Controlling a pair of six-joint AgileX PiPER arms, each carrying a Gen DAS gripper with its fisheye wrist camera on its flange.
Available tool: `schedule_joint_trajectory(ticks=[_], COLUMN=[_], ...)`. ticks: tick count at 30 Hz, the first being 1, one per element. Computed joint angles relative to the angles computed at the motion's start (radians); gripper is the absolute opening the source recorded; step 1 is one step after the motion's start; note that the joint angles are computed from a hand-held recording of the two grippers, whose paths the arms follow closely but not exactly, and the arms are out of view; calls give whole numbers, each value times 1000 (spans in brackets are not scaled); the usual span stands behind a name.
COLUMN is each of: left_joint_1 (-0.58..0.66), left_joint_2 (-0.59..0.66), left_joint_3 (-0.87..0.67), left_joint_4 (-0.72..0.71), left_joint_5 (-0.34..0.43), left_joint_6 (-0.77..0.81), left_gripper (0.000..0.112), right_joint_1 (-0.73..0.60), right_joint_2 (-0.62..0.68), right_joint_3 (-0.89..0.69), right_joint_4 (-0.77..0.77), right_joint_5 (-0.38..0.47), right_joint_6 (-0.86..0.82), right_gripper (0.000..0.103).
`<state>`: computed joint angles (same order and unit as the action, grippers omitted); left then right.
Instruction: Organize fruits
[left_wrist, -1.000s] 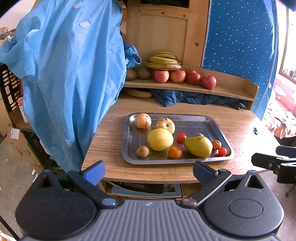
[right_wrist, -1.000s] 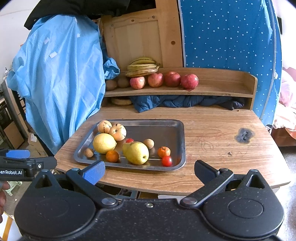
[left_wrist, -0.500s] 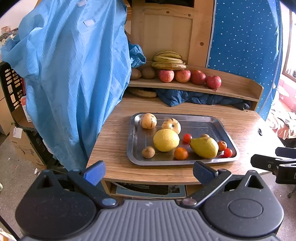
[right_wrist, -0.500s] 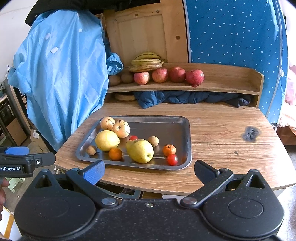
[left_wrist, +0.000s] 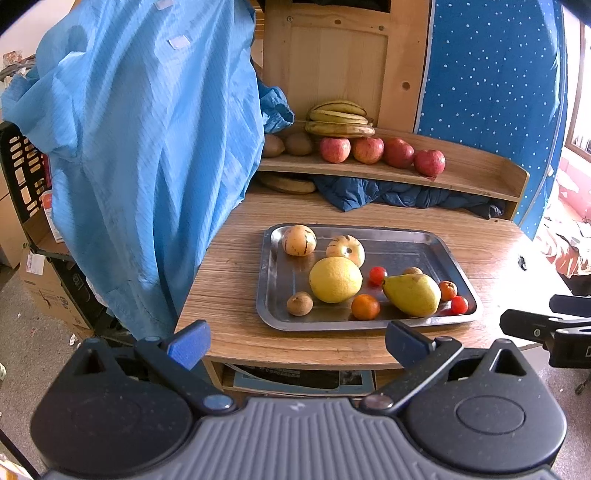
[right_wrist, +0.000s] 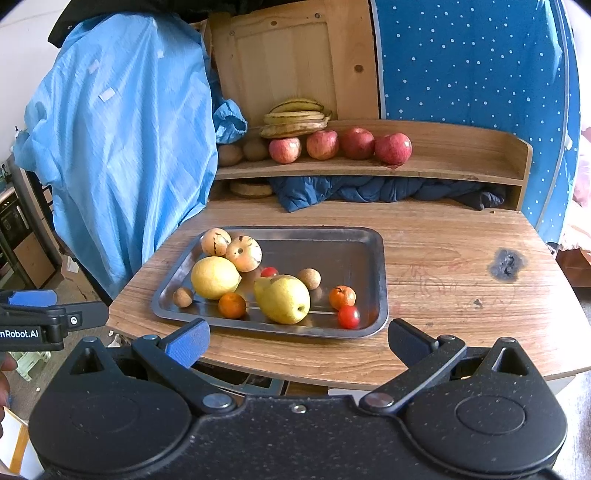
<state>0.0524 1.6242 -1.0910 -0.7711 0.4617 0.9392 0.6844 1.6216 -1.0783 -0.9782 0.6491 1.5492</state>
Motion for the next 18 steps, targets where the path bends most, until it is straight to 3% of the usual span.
schedule_joint_trajectory(ticks=[18], left_joint_1=[-6], left_joint_2=[9], left_joint_3=[-8], left_joint_4=[10], left_joint_5=[-4], left_joint_6=[-13], left_gripper=[102], right_joint_1=[-16], right_joint_2=[2], right_joint_3=[7], right_joint_4=[0], right_joint_5=[-18], right_joint_6=[-4], right_gripper=[102])
